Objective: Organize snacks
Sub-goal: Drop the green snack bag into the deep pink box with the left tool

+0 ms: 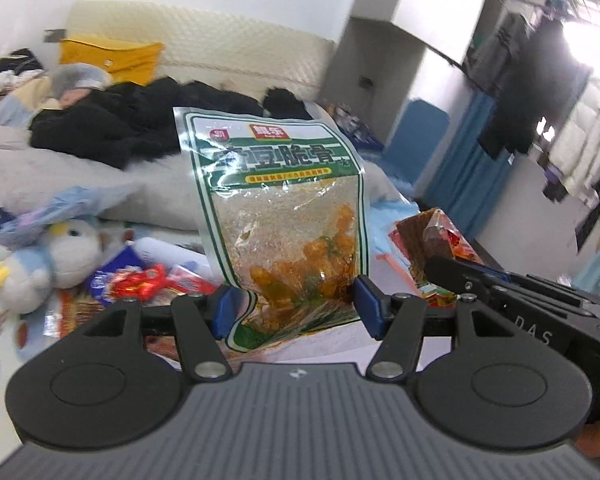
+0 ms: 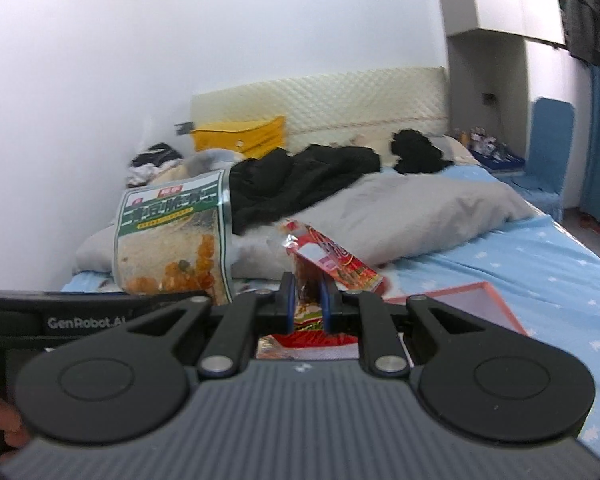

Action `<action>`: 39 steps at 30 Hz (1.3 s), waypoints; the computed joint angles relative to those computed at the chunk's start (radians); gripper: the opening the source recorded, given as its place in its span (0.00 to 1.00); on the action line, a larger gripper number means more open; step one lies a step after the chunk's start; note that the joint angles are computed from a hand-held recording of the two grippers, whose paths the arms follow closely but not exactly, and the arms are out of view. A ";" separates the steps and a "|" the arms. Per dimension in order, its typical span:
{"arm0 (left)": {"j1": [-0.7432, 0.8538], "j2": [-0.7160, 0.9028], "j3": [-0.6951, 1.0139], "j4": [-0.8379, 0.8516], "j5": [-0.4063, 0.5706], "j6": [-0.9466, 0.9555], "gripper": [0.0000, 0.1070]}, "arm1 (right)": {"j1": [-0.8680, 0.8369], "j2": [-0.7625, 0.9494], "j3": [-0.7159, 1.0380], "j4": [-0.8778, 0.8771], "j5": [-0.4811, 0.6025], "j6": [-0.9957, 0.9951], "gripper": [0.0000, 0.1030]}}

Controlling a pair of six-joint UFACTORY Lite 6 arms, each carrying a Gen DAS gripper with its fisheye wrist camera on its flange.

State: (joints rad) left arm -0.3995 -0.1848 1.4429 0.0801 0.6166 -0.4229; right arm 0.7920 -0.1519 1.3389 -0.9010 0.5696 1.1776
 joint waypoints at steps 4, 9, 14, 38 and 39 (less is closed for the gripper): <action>-0.031 0.158 0.070 -0.043 -0.037 0.047 0.61 | -0.122 -0.003 -0.059 0.086 -0.064 -0.061 0.16; -0.036 0.333 0.134 -0.124 -0.063 0.134 0.61 | -0.250 0.021 -0.117 0.243 -0.127 -0.197 0.16; -0.034 0.530 0.246 -0.178 -0.069 0.205 0.61 | -0.342 0.100 -0.149 0.415 -0.193 -0.348 0.16; -0.031 0.833 0.487 -0.160 0.023 0.203 0.71 | -0.482 0.293 -0.195 0.805 -0.281 -0.716 0.50; -0.030 0.813 0.471 -0.159 0.020 0.203 0.71 | -0.479 0.280 -0.199 0.800 -0.280 -0.710 0.50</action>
